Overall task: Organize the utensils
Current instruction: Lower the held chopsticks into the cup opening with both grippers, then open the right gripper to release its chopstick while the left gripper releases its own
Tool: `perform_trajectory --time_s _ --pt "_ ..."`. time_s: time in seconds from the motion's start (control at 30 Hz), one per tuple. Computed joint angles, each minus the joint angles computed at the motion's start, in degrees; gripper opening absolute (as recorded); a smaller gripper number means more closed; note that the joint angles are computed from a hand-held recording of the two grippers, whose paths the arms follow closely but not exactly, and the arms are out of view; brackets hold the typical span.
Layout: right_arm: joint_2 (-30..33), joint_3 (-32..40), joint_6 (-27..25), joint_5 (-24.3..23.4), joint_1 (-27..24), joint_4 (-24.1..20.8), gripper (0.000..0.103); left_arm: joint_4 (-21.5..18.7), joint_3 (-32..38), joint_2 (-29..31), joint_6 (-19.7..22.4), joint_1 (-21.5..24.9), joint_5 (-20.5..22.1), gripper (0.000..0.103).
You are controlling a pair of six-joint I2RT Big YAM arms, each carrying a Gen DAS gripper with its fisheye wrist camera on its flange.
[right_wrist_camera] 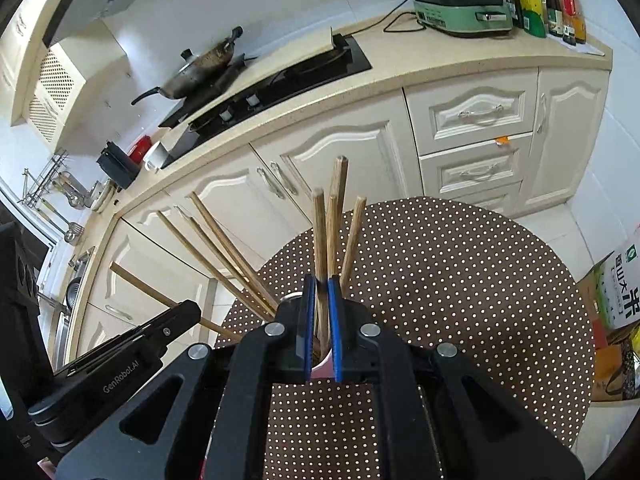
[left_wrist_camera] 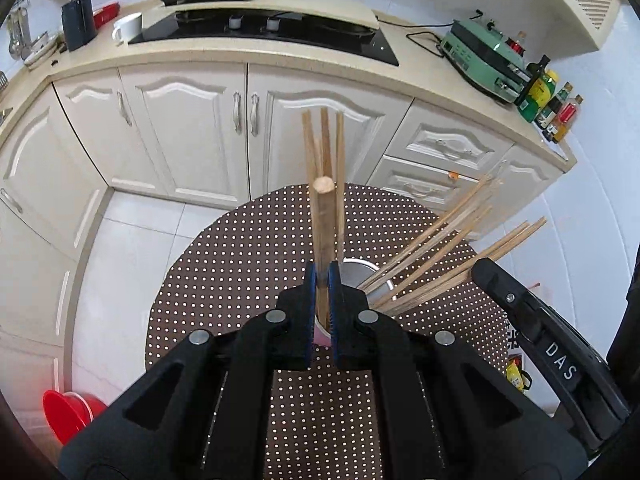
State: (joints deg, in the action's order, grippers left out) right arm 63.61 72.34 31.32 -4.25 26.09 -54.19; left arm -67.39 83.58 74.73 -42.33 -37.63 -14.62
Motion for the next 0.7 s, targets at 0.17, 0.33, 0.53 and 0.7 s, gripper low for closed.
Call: perform_trajectory --time_s 0.17,0.33,0.53,0.7 --pt "1.74 -0.01 0.67 -0.72 -0.49 -0.23 0.006 1.41 -0.77 0.86 1.01 1.33 2.13 0.006" --pt "3.04 -0.04 1.15 -1.26 -0.53 -0.34 0.006 3.49 -1.72 1.13 1.71 2.43 3.39 0.006" --pt "4.58 0.1 1.4 -2.1 -0.16 -0.82 0.007 6.51 -3.26 1.2 2.66 3.91 5.66 0.006" --pt "5.2 -0.11 2.13 -3.85 -0.18 -0.98 0.009 9.24 -4.94 0.63 4.18 4.1 6.23 0.007"
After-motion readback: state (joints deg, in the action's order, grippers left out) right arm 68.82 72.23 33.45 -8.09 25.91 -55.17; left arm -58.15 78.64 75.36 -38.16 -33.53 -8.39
